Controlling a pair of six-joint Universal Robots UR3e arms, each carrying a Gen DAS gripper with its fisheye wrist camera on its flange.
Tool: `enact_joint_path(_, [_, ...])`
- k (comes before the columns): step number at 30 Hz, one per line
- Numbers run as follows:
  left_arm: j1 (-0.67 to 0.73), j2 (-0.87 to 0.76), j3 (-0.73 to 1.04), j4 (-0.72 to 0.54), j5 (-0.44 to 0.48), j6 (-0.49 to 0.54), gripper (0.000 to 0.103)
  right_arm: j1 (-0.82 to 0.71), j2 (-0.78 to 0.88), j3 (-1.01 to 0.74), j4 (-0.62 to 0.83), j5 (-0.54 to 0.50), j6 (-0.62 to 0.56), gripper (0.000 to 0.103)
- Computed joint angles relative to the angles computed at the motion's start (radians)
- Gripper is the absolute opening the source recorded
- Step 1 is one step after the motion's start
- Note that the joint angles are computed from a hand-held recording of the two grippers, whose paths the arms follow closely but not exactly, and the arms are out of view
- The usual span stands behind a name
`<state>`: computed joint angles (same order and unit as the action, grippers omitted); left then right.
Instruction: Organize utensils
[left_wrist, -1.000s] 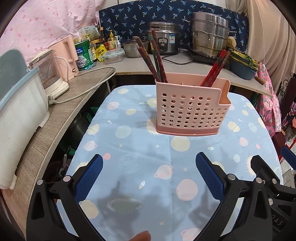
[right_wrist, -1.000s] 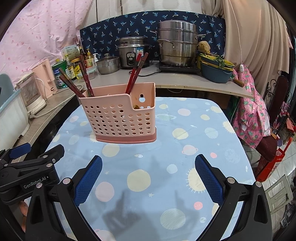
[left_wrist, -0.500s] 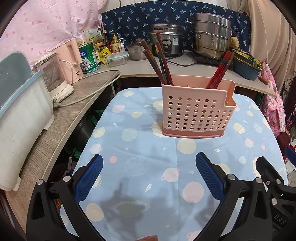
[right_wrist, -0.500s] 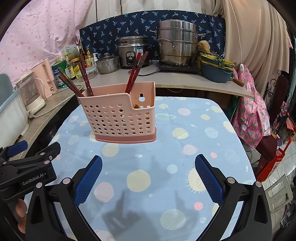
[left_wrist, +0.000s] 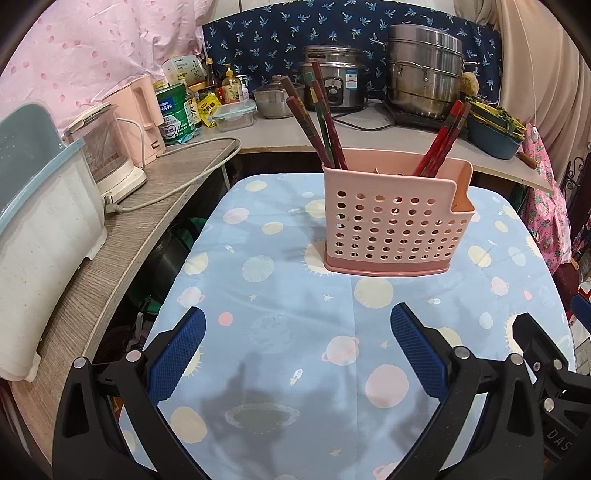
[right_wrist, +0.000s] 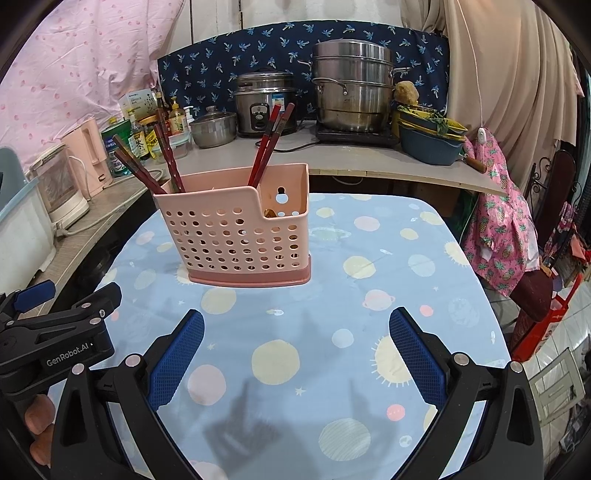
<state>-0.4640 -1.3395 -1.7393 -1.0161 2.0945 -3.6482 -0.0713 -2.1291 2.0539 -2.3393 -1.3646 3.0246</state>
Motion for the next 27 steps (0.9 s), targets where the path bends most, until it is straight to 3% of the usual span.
enact_joint_path(27, [-0.018,-0.014,0.011,0.013,0.026,0.011,0.096,-0.020,-0.005,0.005,-0.002,0.014,-0.008,0.097])
